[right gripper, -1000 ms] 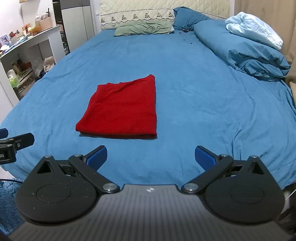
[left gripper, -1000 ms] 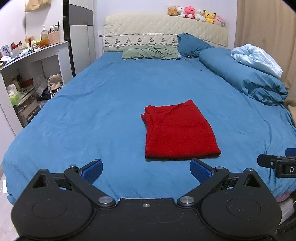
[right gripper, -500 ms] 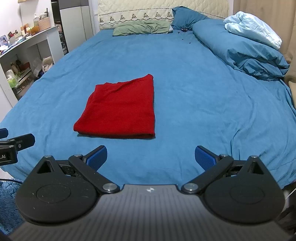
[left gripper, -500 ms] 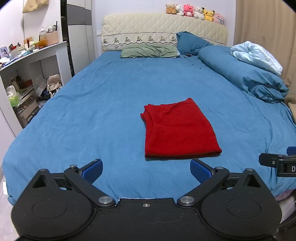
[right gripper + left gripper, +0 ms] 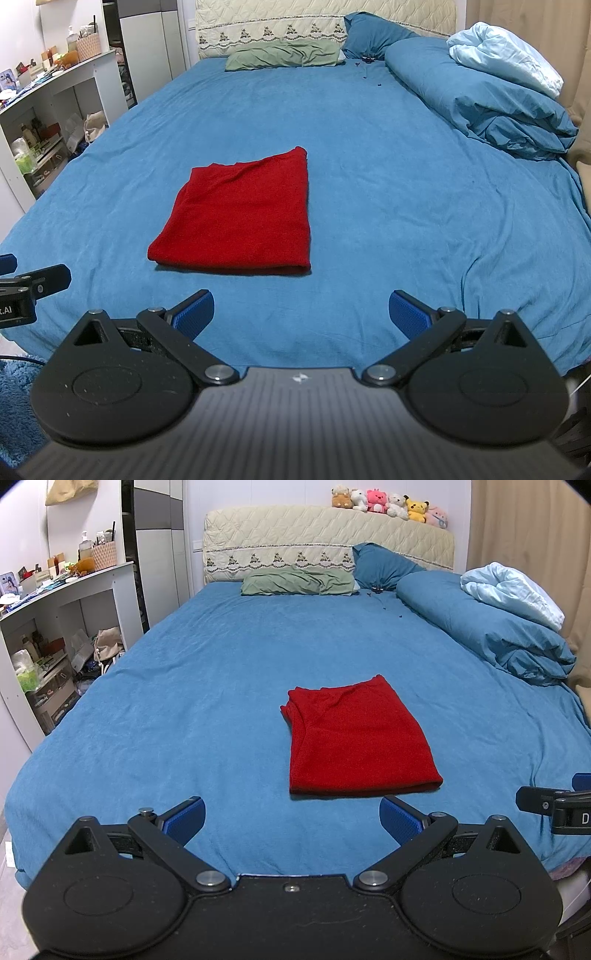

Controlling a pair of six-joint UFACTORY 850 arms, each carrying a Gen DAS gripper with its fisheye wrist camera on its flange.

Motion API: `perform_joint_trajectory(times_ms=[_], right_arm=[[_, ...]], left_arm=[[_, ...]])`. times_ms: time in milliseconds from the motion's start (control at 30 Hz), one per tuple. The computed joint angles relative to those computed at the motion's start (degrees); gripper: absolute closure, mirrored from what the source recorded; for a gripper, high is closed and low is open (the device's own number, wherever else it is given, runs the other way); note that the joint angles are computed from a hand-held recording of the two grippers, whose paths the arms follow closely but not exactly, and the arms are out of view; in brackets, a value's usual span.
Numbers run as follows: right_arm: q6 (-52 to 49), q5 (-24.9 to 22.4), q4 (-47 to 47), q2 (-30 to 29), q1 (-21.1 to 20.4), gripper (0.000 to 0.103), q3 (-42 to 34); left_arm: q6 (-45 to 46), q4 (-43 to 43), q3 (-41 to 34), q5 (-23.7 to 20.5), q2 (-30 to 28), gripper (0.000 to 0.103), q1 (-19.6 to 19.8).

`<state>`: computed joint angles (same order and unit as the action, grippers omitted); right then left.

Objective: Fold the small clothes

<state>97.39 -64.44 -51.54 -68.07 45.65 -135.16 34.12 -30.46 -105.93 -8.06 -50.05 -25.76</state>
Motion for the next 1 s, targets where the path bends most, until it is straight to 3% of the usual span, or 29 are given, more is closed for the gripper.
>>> perform_joint_trajectory(times_ms=[833,1000], right_arm=[[-0.62,-0.17,-0.20,-0.16,0.11,0.000,-0.34],[-0.48,-0.06,-0.30,-0.01,0.11,0.000,-0.06]], left_arm=[[6.90,-7.87,1.23,0.64,0.85,0.001,0.42],[-0.39,-0.83,0.25,-0.31,0.33,0.001,0.32]])
